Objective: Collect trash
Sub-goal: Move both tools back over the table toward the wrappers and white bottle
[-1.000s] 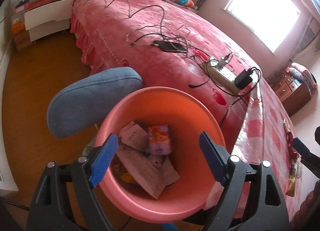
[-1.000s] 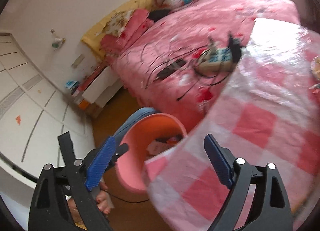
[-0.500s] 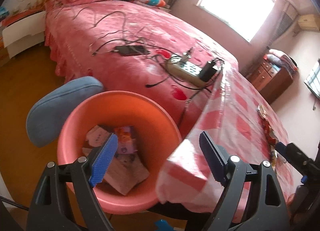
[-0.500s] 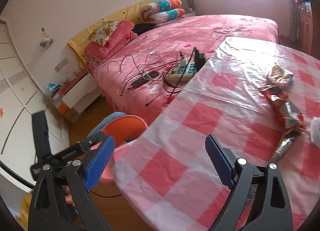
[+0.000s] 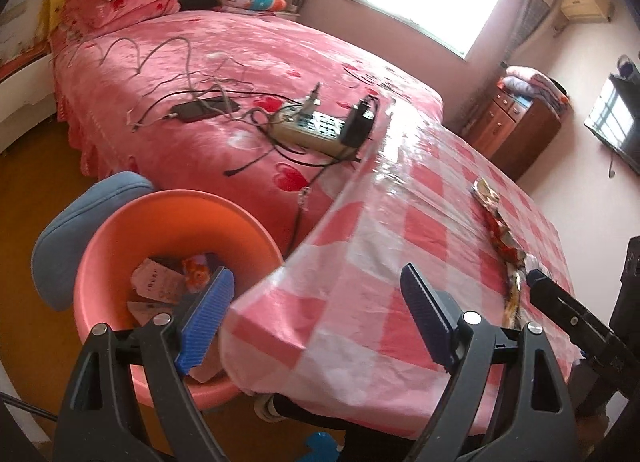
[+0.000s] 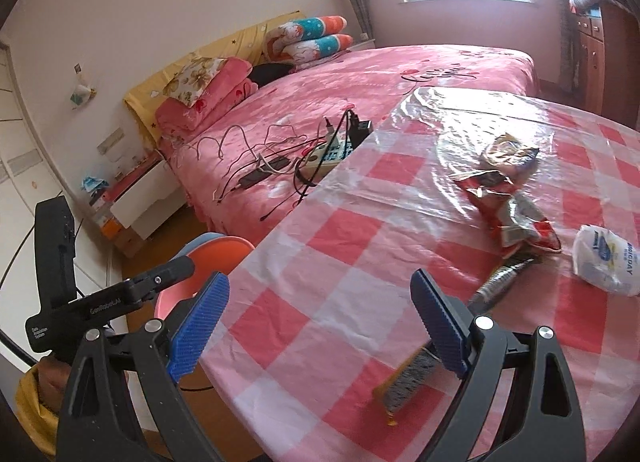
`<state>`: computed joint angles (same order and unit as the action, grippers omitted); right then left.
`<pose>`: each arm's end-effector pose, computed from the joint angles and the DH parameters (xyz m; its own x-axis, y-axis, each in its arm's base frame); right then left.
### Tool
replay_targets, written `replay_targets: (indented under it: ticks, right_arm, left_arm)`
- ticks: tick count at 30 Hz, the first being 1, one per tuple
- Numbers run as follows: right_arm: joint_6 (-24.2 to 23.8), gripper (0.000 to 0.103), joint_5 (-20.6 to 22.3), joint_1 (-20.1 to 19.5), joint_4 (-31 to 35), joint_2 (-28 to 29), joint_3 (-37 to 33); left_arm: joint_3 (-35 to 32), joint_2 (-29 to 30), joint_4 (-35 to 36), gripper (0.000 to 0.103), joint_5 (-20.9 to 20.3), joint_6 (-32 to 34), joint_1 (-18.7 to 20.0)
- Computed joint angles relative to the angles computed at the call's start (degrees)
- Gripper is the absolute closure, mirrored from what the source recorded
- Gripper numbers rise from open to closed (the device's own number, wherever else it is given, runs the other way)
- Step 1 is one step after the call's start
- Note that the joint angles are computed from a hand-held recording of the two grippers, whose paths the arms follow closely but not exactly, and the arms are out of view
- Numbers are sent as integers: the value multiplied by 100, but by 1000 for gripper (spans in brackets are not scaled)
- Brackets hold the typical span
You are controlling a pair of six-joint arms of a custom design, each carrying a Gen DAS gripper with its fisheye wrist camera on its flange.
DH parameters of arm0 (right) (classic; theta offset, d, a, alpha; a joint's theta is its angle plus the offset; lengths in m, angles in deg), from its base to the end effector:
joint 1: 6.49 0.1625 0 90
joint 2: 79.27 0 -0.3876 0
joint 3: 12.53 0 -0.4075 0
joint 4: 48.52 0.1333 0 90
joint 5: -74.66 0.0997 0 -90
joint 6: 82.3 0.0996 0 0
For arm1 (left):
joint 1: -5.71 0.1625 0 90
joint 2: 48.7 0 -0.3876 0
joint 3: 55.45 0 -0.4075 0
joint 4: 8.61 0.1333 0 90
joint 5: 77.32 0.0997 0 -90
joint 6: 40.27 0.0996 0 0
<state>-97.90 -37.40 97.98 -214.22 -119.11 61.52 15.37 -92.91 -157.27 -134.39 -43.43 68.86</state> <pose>0.2854 -0.7220 0.1786 -0.8739 -0.1861 0.4491 -0.4383 0.7011 -0.5624 -0.1810 -0.7726 0.2323 -0.8989 0.0798 -0.4308 0.3338 0.7618 -0.5553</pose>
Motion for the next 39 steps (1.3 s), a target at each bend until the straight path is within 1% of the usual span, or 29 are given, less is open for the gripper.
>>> replay_targets:
  ticks: [8, 22, 29, 34, 39]
  right_arm:
    - [-8, 12, 47, -118, -283, -297, 314]
    - [57, 12, 84, -294, -514, -667, 671]
    - [223, 12, 85, -483, -667, -927, 802]
    - [409, 12, -63, -654, -822, -1160, 901]
    - [595, 12, -166, -834, -826, -1337, 939]
  left_arm:
    - [-24, 108, 71, 16, -26, 147, -187]
    - [-189, 355, 321, 15, 17, 276, -431]
    - [-392, 557, 476, 15, -44, 365, -554]
    - [-456, 677, 568, 15, -164, 507, -653]
    - [-583, 842, 722, 15, -323, 637, -754]
